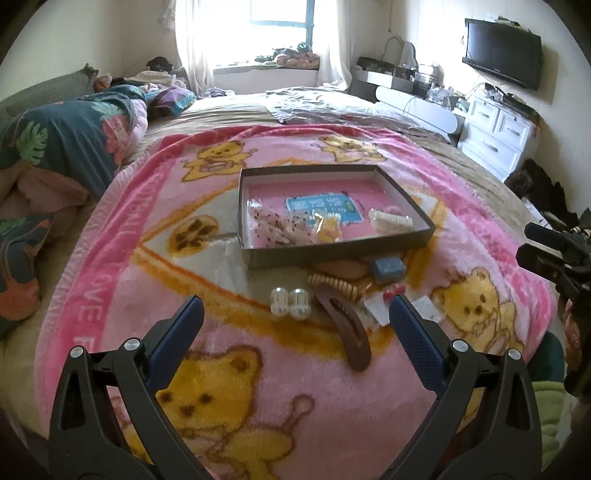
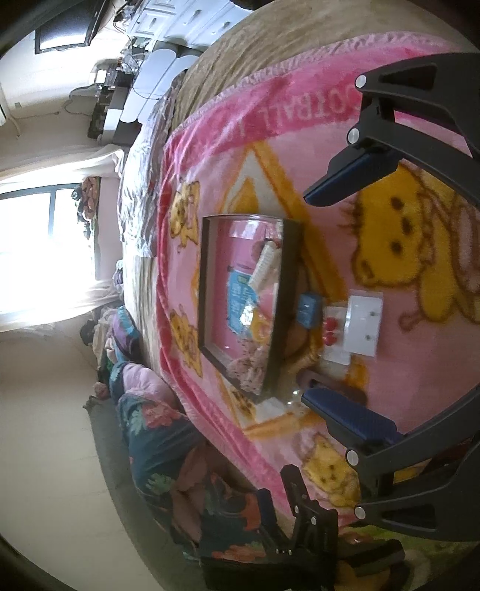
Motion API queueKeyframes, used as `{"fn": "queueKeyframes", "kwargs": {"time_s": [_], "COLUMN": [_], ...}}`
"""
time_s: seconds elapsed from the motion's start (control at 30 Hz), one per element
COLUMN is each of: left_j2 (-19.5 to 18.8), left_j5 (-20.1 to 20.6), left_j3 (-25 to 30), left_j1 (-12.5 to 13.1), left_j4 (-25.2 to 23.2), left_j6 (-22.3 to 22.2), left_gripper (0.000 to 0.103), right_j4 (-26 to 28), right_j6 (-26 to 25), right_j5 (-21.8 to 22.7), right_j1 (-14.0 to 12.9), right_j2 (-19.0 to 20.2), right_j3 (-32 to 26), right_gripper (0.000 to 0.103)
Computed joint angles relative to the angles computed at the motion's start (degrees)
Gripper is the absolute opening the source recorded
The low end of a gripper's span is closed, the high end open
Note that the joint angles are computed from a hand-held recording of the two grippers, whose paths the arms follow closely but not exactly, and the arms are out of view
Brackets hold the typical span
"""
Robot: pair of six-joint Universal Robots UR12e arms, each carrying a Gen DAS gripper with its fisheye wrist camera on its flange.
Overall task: Organize jewelry
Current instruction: 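Lift both open tools away from the tray box, then grasp the brown hair clip with the left tool while the right tool grasps the blue square item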
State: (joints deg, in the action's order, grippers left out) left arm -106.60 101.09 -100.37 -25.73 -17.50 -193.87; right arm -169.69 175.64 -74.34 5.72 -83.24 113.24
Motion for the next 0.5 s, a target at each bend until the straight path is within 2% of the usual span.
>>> {"fn": "queueKeyframes", "kwargs": {"time_s": [0.5], "left_j2": [-0.53], "left_j5": [-1.3], "left_j3": [-1.84], "left_j1": [-0.56], "left_j4": [-2.65], "left_j6": [-0.55], "left_gripper": [0.094], "right_j4": [2.13], "right_j6": [-0.99], "right_j5": [-2.5], "right_j1": [0.55], "right_j2": [0.31], "right_j3": [1.95], "right_gripper": [0.098]}}
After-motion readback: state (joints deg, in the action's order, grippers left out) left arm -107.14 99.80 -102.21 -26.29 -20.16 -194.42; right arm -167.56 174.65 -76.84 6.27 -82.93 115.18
